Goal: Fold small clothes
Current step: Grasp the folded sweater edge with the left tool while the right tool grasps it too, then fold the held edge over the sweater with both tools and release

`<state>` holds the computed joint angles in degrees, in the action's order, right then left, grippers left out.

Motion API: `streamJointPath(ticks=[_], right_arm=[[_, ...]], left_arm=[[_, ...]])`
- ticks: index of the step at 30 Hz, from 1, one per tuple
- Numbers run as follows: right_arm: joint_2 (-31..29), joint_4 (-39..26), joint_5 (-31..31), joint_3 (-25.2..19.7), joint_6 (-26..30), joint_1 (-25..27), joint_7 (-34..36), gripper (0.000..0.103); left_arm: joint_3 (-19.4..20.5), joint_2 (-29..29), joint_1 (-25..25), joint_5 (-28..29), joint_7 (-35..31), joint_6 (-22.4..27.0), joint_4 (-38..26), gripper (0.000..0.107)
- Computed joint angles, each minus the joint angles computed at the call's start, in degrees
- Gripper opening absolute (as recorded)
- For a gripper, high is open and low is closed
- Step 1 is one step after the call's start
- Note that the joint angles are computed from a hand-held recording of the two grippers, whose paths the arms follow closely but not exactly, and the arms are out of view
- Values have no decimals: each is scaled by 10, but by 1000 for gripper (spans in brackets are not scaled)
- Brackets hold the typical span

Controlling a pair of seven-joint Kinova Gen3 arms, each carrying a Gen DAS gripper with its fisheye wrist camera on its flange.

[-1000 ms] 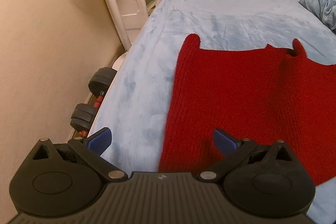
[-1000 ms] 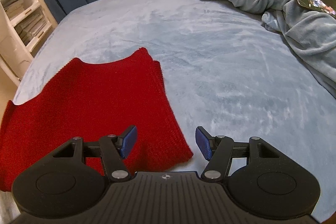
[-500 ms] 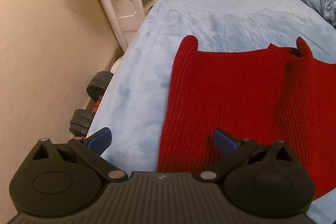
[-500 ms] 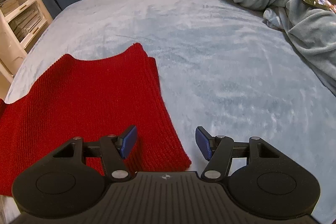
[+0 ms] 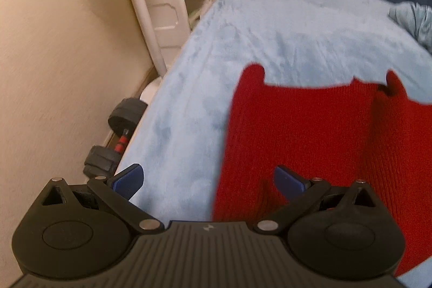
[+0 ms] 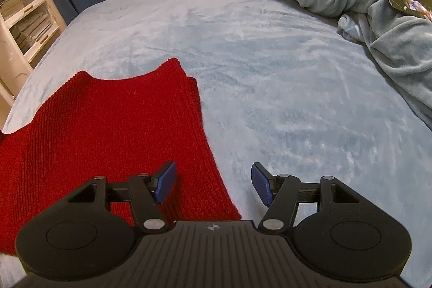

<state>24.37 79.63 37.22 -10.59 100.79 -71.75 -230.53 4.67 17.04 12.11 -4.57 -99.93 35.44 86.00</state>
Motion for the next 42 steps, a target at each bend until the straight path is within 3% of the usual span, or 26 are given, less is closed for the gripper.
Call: streamJointPath(ticks=[4,8,14,15,17,20,21,22,23,24,25,27,28,31,34,36,38,40,42], right_arm=[[-1,9,2,8,-11,1,6,63],[-1,22,18,8,-6,19,18,63],[-19,75,79,-18,-41,98,82,62],[-24,85,86,-23,-63,117,103,60],[-33,103,89,-23,-103,145,131,58],[-30,108,75,-21,-152,180,163,56],[-26,106,74,-22,-161,185,173,39],[-19,100,77,-19,-160,181,185,24],[-11,90,80,-6,-150,165,201,15],[-2,81,87,-4,-134,154,208,14],[1,76,97,-13,-123,151,207,14],[2,71,111,-31,-106,150,201,14],[2,70,120,-53,-93,159,192,14],[-15,80,146,-96,-71,170,134,12],[-56,106,150,-48,-71,107,64,12],[-86,128,135,-1,-85,64,18,12],[-99,151,112,16,-114,63,-22,12],[-99,171,82,3,-161,105,-27,12],[-93,181,52,-15,-200,152,-3,12]], left_arm=[[14,16,-17,27,-29,-19,-17,103],[14,50,1,13,-46,-16,-59,103],[36,83,15,22,-99,-3,-104,101],[44,85,9,35,-117,-6,-102,96],[59,94,3,51,-144,-1,-110,64],[26,123,35,40,-124,25,-142,64],[10,133,51,22,-113,28,-150,67],[0,143,60,8,-108,37,-161,77],[-7,149,65,-1,-101,37,-163,84],[-7,152,62,-3,-100,28,-162,85],[4,155,50,4,-110,29,-165,81],[28,162,20,41,-148,50,-180,41],[26,165,18,53,-160,61,-189,12],[59,159,-31,111,-189,94,-211,11],[105,167,-104,181,-180,164,-275,11],[91,191,-116,218,-161,209,-328,11],[53,224,-93,218,-127,251,-381,10],[27,258,-63,185,-91,286,-422,11],[14,271,-42,160,-73,285,-421,11]])
